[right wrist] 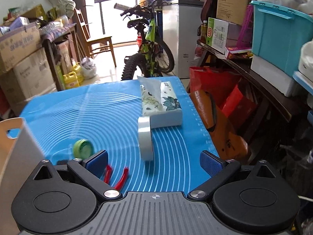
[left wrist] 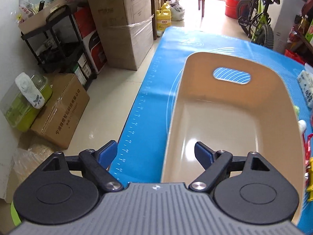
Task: Organize rigid objects
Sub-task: 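Move the left tool to the basket rim while the right tool grasps the white tape roll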
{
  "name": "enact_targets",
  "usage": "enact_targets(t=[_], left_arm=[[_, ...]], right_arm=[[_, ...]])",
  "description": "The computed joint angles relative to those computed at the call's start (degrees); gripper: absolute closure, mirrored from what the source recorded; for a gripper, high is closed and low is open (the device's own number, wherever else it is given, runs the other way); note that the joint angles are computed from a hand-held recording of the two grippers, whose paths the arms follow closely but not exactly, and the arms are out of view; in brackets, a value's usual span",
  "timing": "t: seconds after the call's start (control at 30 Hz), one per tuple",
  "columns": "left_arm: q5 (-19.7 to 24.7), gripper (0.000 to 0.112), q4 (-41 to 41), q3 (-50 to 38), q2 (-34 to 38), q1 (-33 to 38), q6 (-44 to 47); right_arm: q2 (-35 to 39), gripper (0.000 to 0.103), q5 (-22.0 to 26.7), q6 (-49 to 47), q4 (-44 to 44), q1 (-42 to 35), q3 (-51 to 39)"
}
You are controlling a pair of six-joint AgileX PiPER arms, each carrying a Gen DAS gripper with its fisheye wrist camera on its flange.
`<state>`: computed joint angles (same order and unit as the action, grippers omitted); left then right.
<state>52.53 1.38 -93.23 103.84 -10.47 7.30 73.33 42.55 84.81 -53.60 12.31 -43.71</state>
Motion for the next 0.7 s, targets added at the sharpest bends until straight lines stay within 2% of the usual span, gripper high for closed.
enact_targets(t=[0.07, 0.2, 0.33, 0.4, 0.43, 0.47, 0.5, 0.57, 0.63, 0.7], left_arm=[[1.6, 0.029, -0.6, -1.0, 1.5, 0.0, 0.7], [4.1, 0.047, -2.5, -1.8, 3.0, 0.5, 2.6], [5.3, 0.054, -5.6, -2.7, 3.5, 1.9, 3.8], [6.0, 0.067, -6.0, -3.9, 4.4, 2.4, 4.1], [6.7, 0.072, -5.9, -4.7, 5.0, 2.5, 4.1], [7.5, 0.084, -5.6, -5.3, 5.6, 2.4, 3.8], [8.3, 0.090, -5.8, -6.1, 6.3, 2.2, 4.0], [8.4, 0.094, -5.5, -6.0, 6.5, 1.7, 4.1], [8.4, 0.103, -6.3, -6.1, 6.6, 1.8, 4.8], [8.6, 0.105, -6.9, -6.1, 6.6, 1.9, 4.9]], right_arm=[[4.0, 0.006, -1.8, 1.2, -2.3, -1.8, -1.5], [10.7, 0.008, -2.3, 5.1, -6.4, -3.4, -3.5], [15.6, 0.012, -1.6, 12.8, -9.7, -4.0, -4.1], [17.7, 0.012, -2.3, 13.7, -10.4, -4.5, -4.4], [18.9, 0.012, -1.6, 13.5, -11.0, -4.2, -4.9], [19.8, 0.012, -0.7, 13.2, -11.9, -4.0, -5.5], [20.6, 0.012, 0.2, 13.2, -12.9, -3.5, -6.1], [21.5, 0.013, 1.0, 12.6, -13.9, -3.4, -7.2], [22.4, 0.017, 1.2, 12.1, -14.2, -3.5, -8.1], [23.2, 0.031, 1.1, 10.6, -13.6, -3.7, -9.0]])
